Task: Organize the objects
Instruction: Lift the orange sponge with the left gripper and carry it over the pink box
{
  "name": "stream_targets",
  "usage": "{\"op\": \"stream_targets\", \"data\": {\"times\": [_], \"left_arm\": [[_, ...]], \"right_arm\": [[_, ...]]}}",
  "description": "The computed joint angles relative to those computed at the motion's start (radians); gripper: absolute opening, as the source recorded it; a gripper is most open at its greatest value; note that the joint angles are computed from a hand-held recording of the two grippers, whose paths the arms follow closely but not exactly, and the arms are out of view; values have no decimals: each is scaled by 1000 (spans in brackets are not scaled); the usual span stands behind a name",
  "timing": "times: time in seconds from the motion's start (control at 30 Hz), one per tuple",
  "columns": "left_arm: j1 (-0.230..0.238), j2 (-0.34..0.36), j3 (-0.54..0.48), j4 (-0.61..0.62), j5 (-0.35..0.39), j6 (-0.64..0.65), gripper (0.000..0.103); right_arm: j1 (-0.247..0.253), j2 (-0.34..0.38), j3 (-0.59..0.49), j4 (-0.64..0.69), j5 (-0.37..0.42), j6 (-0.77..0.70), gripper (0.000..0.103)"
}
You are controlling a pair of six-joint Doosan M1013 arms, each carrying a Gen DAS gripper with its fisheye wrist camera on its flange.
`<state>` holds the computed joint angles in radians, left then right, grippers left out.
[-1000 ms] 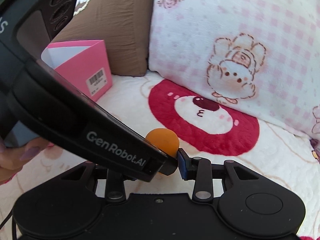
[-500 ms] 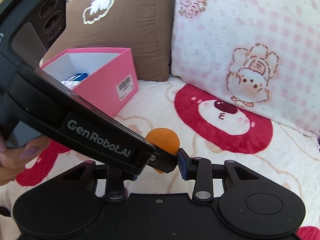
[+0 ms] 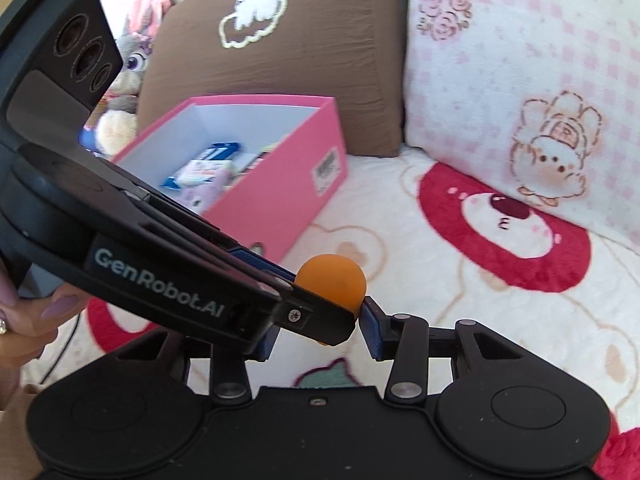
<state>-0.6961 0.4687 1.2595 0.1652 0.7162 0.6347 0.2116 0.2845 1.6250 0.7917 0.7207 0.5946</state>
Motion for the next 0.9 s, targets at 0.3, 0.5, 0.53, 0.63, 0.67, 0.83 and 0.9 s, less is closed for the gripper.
{"op": "stream_targets", "data": {"times": [0.3,0.5,0.53,0.63,0.67,0.83,0.9], "left_arm": [[-16,-54,51,30,5,-44,35],[-25,-81,76,44,8,-63,35],[-27,-86,80,46,8,-65,35],[-33,-101,93,54,10,-72,35],[-35,-106,97,54,10,-73,35],[-41,-131,114,52,20,-79,35],[-45,-141,120,62,26,-88,35]], "right_arm": [[26,-36,12,-23,14,30,50],[46,-61,18,-63,18,58,51],[47,-63,18,-64,22,66,51],[53,-72,20,-69,33,80,52],[55,-75,21,-70,36,84,52],[70,-91,22,-83,46,104,53],[76,-97,24,-85,46,109,53]]}}
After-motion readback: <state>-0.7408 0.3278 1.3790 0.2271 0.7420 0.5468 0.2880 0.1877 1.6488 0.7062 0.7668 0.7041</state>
